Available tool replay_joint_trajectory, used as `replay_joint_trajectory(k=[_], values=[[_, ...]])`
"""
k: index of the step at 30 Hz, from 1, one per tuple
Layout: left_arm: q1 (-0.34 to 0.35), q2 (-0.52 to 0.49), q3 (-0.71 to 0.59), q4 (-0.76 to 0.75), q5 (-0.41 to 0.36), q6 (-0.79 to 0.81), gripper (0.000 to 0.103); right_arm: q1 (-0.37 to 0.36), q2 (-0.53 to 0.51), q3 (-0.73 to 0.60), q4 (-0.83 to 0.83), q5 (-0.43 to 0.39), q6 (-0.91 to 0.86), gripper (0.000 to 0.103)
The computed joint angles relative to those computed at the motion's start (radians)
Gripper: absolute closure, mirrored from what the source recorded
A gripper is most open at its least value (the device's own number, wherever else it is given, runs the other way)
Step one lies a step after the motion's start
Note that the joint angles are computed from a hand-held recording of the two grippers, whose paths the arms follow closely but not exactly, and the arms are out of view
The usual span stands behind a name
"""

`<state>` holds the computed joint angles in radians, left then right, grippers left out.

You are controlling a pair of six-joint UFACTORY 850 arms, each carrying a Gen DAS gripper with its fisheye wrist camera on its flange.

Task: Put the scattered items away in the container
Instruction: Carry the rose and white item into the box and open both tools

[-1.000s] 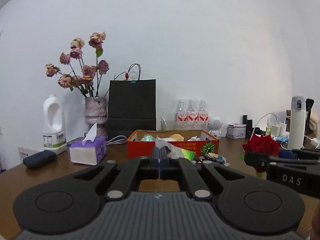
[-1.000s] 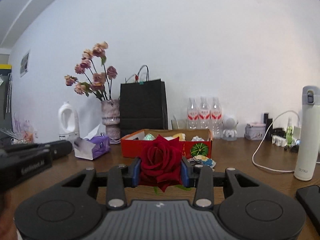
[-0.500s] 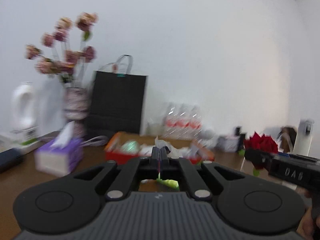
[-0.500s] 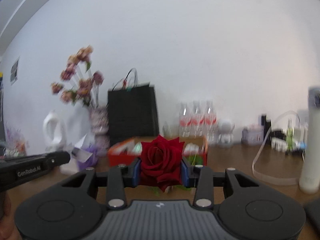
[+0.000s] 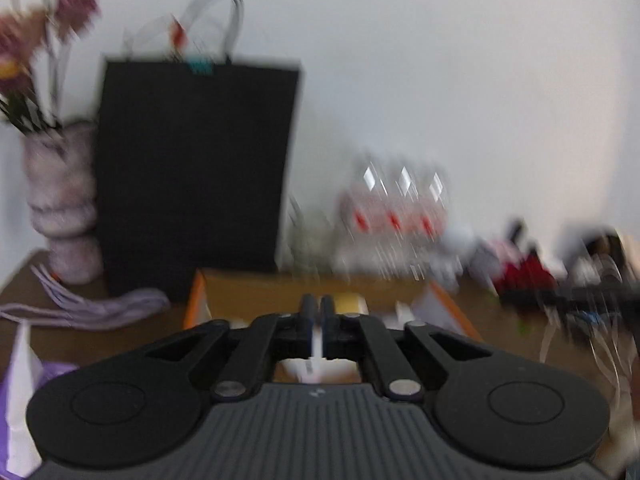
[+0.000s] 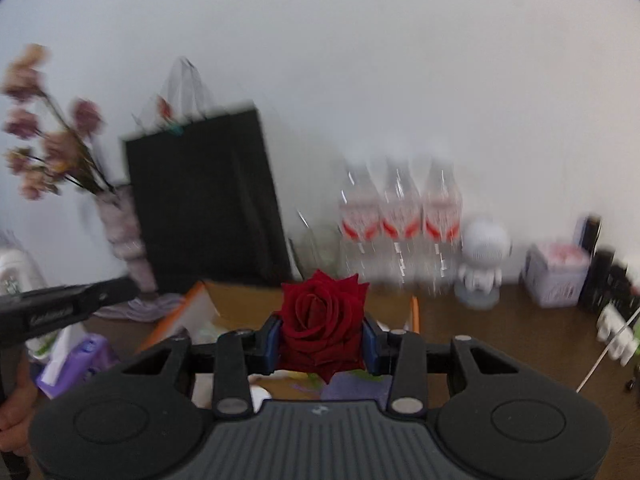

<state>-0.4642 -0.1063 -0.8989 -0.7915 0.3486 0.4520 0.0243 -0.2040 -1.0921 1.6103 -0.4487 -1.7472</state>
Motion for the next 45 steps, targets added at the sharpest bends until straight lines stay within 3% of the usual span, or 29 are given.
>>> replay_joint_trajectory(k=[2,3,8,9,11,12,13,16,19,22,24,26,29,31,33,35,38,43,44,45], values=[[-0.026,0.031,0.1,0.113,-0.006,-0.096,0.054,-0.006,-0.039,-0.03,-0.081,-0.016,0.073,0.065],[-0.047,0.035,0.14,0.107,0.0,-0.108,0.026,-0.009,-0.049,-0.027,-0.062,-0.015,0.047,0.065],[-0.14,-0.086,0.146,-0.3,0.104,0.177,0.034,-0.031,-0.082,0.004,0.001,-0.068,-0.014,0.064],[-0.14,-0.107,0.131,-0.321,0.1,0.194,0.037,-0.029,-0.083,0.012,0.012,-0.08,-0.03,0.064],[-0.124,-0.133,0.117,-0.264,0.093,0.123,0.051,-0.026,-0.075,0.03,0.026,-0.107,-0.052,0.064],[-0.127,-0.142,0.116,-0.253,0.117,0.115,0.074,-0.026,-0.067,0.043,0.035,-0.124,-0.069,0.064],[-0.133,-0.146,0.118,-0.256,0.137,0.123,0.083,-0.029,-0.055,0.058,0.043,-0.139,-0.087,0.063],[-0.134,-0.121,0.143,-0.177,0.137,0.038,0.087,-0.032,-0.028,0.085,0.054,-0.147,-0.119,0.063],[-0.168,-0.089,0.164,-0.235,0.17,0.06,0.09,-0.033,-0.015,0.099,0.065,-0.132,-0.146,0.063],[-0.193,0.018,0.206,-0.209,0.221,0.026,0.09,-0.044,0.002,0.113,0.078,-0.139,-0.162,0.063],[-0.178,0.068,0.195,-0.187,0.263,0.041,0.091,-0.051,0.012,0.113,0.085,-0.145,-0.173,0.063],[-0.124,0.068,0.134,-0.125,0.258,0.049,0.091,-0.048,0.006,0.088,0.082,-0.13,-0.164,0.063],[-0.021,-0.031,-0.062,-0.177,0.105,0.177,0.09,-0.029,-0.055,-0.02,-0.063,-0.093,0.011,0.063],[0.037,-0.15,-0.221,-0.352,-0.011,0.386,0.09,-0.014,-0.127,-0.124,-0.232,-0.071,0.22,0.063],[0.08,-0.269,-0.345,-0.549,-0.077,0.596,0.09,-0.004,-0.209,-0.232,-0.392,-0.093,0.43,0.063],[0.106,-0.366,-0.437,-0.759,-0.077,0.805,0.09,0.003,-0.29,-0.343,-0.513,-0.15,0.632,0.063],[0.138,-0.428,-0.504,-1.031,-0.061,1.062,0.09,0.031,-0.379,-0.456,-0.572,-0.218,0.75,0.063],[0.154,-0.467,-0.517,-1.104,-0.052,1.142,0.086,0.126,-0.529,-0.637,-0.692,-0.253,0.875,0.064],[0.153,-0.473,-0.521,-1.12,-0.043,1.153,0.082,0.151,-0.559,-0.675,-0.755,-0.237,0.926,0.064],[0.153,-0.475,-0.517,-1.112,-0.043,1.131,0.07,0.172,-0.583,-0.702,-0.815,-0.212,0.968,0.062]])
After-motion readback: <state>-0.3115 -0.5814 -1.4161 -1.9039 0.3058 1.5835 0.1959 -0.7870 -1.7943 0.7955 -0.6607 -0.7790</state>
